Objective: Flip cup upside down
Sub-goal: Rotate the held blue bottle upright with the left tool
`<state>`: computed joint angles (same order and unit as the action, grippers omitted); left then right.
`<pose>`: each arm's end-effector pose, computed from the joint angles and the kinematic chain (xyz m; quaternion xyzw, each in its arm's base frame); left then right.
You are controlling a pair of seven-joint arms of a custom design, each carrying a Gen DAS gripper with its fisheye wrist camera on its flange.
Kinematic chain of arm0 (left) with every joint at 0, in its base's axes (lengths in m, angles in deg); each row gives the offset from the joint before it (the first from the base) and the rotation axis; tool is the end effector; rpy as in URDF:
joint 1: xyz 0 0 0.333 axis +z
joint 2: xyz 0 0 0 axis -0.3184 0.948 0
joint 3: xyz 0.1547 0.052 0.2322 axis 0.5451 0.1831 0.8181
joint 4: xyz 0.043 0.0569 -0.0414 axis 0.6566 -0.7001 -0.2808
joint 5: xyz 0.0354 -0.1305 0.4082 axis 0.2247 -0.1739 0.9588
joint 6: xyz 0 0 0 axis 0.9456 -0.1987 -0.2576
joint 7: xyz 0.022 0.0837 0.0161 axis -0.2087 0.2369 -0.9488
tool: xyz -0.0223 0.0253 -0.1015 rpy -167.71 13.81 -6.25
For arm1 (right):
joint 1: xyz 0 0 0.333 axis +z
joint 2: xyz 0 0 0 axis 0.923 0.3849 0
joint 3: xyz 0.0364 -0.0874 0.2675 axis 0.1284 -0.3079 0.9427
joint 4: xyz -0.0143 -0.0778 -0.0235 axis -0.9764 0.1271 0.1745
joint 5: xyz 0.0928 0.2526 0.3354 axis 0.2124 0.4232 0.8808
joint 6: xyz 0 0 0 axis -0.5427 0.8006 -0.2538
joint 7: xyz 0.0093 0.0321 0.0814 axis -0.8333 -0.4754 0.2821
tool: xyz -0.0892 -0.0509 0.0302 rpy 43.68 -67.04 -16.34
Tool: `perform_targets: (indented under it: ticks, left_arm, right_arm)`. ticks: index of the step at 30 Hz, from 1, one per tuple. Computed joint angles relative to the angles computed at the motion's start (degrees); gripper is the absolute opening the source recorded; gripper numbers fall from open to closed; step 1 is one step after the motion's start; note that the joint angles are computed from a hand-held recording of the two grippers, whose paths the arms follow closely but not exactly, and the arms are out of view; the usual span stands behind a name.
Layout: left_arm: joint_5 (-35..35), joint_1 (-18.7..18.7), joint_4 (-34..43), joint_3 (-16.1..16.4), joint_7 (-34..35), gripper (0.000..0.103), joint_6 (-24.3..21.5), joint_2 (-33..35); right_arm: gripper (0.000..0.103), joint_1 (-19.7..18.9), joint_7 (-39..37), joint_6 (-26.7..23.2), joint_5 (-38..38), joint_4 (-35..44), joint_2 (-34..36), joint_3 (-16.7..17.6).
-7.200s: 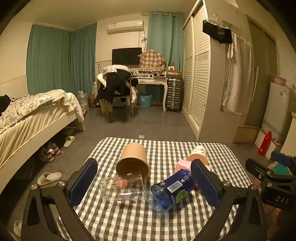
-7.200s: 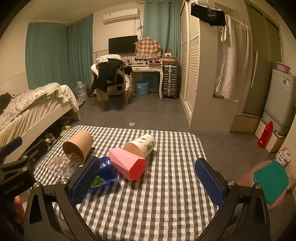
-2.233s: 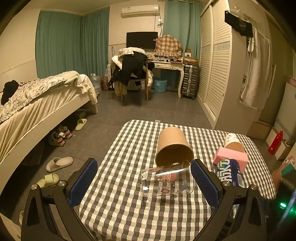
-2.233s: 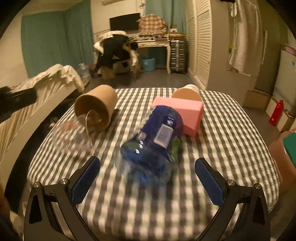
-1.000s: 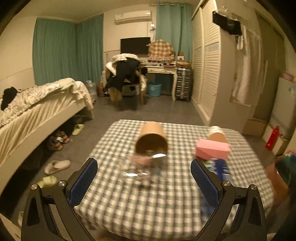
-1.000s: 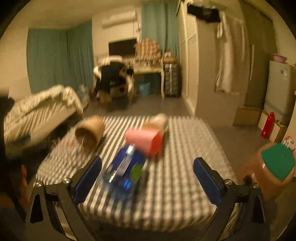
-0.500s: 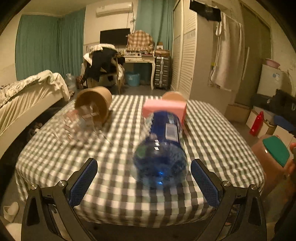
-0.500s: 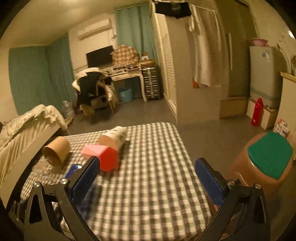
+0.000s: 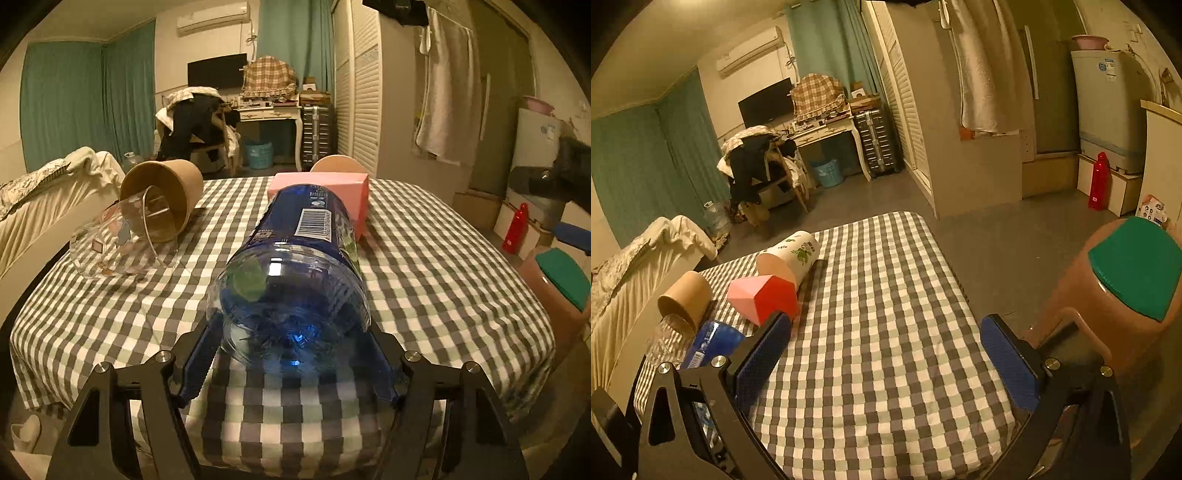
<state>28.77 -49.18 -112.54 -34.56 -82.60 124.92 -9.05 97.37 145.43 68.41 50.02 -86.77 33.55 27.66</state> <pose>0.6257 -0.4090 0.4297 -0.7281 0.5084 -0.2668 0.3744 0.7421 0.4001 0.4821 -0.6699 0.5825 -0.2011 0.4141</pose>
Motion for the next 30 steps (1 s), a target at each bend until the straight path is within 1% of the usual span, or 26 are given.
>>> perform_targets:
  ticks: [5,7,10,14,18,22,27,30]
  left_arm:
    - [0.01,0.13,-0.06,-0.34,1.70,0.073,0.05,-1.53]
    - [-0.30,0.37,-0.23,-0.60,2.29,0.073,0.04,-2.41]
    - [-1.38,0.80,1.11,-0.97,4.60,0.073,-1.24,-2.64]
    - [-1.39,0.47,4.41,-0.76,7.25,0.073,-3.53,-1.21]
    - [-3.57,0.88,6.94,-0.49,9.44,0.073,-3.11,0.47]
    - [-4.64,0.17,9.19,0.18,10.50,0.073,-3.28,2.29]
    - [-5.99,-0.24,9.61,0.58,11.58,0.073,-3.16,2.76]
    - [-6.98,0.19,9.25,0.74,11.80,0.073,-2.40,2.47]
  right_arm:
    - [0.103,0.21,-0.33,-0.82,-0.06,0.83,0.41,0.04]
    - [0.103,0.51,0.03,-0.61,-0.48,-0.05,-0.18,-0.36]
    - [0.103,0.38,-0.11,-1.34,-0.38,0.80,0.30,-0.09]
    - [0.103,0.26,-0.41,-2.04,-0.24,1.63,0.81,0.14]
    - [0.103,0.25,-0.30,-1.84,-0.16,1.22,0.55,0.13]
    - [0.103,0.13,0.18,-1.87,0.06,1.19,0.55,0.16]
    - [0.103,0.01,0.55,-1.74,0.20,0.82,0.39,0.19]
    - [0.103,-0.07,0.34,-1.55,0.24,0.60,0.27,0.29]
